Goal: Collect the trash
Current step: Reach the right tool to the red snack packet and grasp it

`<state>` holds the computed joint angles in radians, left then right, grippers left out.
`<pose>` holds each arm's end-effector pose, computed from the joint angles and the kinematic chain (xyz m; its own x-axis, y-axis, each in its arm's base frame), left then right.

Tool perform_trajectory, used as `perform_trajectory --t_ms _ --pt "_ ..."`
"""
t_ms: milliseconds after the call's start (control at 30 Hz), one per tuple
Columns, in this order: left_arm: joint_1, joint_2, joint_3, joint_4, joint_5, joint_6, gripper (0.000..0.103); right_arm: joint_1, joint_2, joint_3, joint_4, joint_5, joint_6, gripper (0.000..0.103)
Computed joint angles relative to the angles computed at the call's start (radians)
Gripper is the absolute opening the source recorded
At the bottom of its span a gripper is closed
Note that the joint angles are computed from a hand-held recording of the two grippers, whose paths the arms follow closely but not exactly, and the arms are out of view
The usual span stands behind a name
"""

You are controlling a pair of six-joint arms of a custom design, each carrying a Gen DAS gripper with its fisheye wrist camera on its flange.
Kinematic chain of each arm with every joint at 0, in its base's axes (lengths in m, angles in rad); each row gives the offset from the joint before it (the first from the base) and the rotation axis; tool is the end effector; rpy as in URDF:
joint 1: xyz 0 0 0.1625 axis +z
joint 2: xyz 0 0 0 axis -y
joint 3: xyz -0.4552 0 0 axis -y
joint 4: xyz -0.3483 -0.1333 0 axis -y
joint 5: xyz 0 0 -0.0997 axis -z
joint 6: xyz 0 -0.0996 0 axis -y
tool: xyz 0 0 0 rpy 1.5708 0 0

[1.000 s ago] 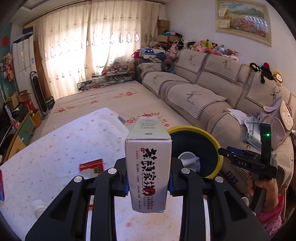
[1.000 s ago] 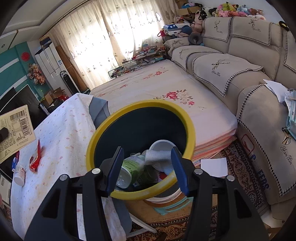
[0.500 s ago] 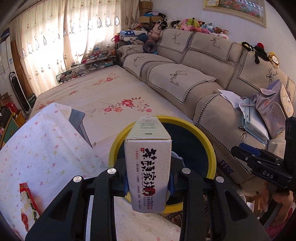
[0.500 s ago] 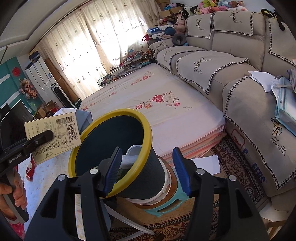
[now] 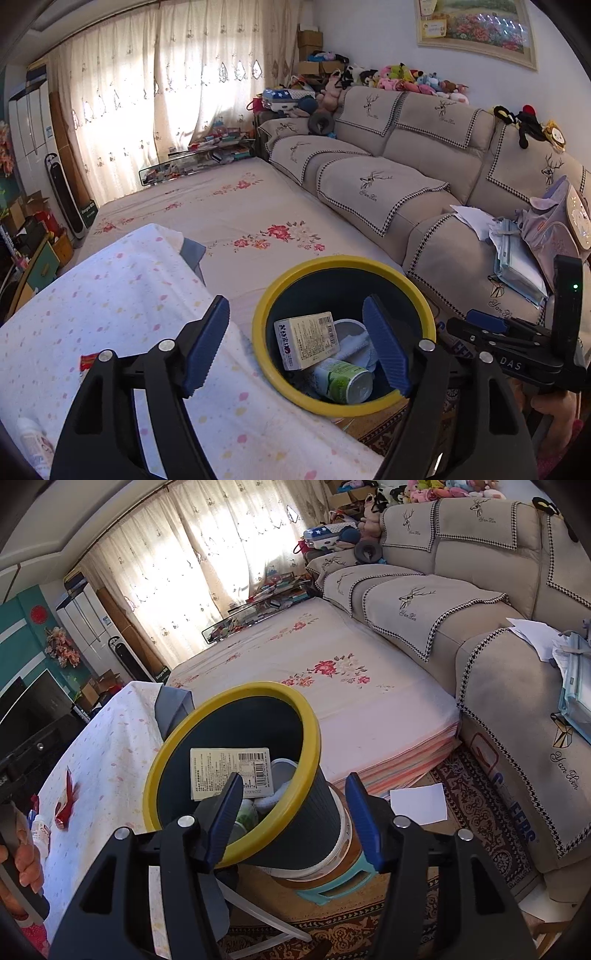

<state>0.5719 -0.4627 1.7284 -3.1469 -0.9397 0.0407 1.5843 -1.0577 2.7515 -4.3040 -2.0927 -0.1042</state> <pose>-0.4270 -0.5033 -0.0126 -0.5555 0.6019 -0.5738 0.8240 0.4913 -0.2823 0.0878 -0.3045 0.2556 -0.8672 0.3631 0.3409 -0.0976 0.5474 -0.8312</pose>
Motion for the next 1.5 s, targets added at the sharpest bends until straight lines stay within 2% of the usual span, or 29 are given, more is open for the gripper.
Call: perform_trajectory --t_ms 167,367,433,500,600,767,933,1133,1333,1500 --pt "-0.013 -0.127 0.190 -0.126 0.052 -0.070 0.087 0.070 0.027 -0.036 0.052 -0.035 0.004 0.056" --pt "-0.010 -0.286 0.393 -0.250 0.160 -0.105 0.091 0.188 0.059 -0.108 0.156 -0.102 0.012 0.059" --pt "-0.001 -0.330 0.445 -0.287 0.222 -0.093 0.092 0.231 0.070 -0.142 0.204 -0.126 0.018 0.059" --pt "0.019 -0.373 0.485 -0.310 0.289 -0.087 0.092 0.276 0.087 -0.178 0.252 -0.143 0.026 0.059" --pt "0.072 -0.437 0.529 -0.346 0.350 -0.078 0.092 0.335 0.115 -0.240 0.333 -0.157 0.033 0.059" --pt "0.178 -0.481 0.552 -0.466 0.448 0.013 0.092 0.414 0.175 -0.363 0.486 -0.144 0.039 0.060" --pt "0.260 -0.503 0.580 -0.579 0.432 0.047 0.092 0.458 0.246 -0.509 0.657 -0.117 0.035 0.060" --pt "0.273 -0.480 0.571 -0.651 0.463 0.079 0.092 0.499 0.342 -0.700 0.811 -0.156 0.006 0.060" --pt "0.257 -0.482 0.584 -0.601 0.492 0.002 0.092 0.481 0.403 -0.834 0.944 -0.205 0.041 0.060" --pt "0.254 -0.474 0.582 -0.576 0.489 -0.013 0.092 0.453 0.411 -0.845 0.946 -0.188 0.075 0.058"
